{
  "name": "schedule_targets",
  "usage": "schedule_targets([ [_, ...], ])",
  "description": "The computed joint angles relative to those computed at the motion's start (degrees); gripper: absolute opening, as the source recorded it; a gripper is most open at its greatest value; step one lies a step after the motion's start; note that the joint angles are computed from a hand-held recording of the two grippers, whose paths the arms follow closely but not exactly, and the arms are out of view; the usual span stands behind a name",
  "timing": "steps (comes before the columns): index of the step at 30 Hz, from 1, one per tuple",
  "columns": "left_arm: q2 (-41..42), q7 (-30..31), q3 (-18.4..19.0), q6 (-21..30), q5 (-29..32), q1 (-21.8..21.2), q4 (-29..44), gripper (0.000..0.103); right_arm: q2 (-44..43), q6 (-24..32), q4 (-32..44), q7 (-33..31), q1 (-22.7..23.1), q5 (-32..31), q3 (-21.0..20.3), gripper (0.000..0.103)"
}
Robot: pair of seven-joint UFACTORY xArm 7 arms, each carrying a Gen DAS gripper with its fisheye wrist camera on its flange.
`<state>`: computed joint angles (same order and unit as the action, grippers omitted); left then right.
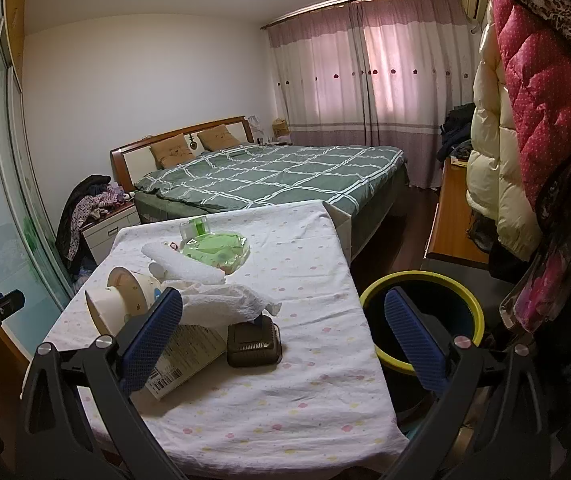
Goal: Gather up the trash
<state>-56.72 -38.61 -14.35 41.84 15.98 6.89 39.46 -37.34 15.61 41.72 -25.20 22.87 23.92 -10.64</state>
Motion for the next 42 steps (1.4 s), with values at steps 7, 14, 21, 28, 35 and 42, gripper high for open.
schedule_targets([
  [7,0.27,0.03,0.04,0.05,0.09,-0.13,0.09,0.099,-0.04,-0.02,-0.07,0.22,-0.08,-0.21,0.07,0.097],
  [14,0.23,-0.07,0.04,0.07,0.11,-0.19,0.06,0.099,0.07,-0.09,-0.1,0.11,0.16,-0.08,-0.15,0.097],
  [21,0.24,-0.13,0.03,0.08,0.16,-0.19,0.06,0.099,0.25,-0.08,-0.09,0.23,0.11,-0.01,-0.07,0.097],
  [28,0.3,-0.25,-0.15,-0.04,0.18,-0.35,-0.12,0.099,0.42,-0.02,0.03,0.36,0.12,0.07,-0.01,0.097],
  [35,0.34,-0.36,-0.21,-0.05,0.21,-0.41,-0.17,0.099,0.42,0.0,0.06,0.27,0.19,0.17,-0.1,0.097],
  [42,0.08,-0.75,-0.33,-1.06,0.44,-0.22,-0.8,0.099,1.8,-0.24,0.46,0.04,0.7,0.51,-0.14,0.097],
])
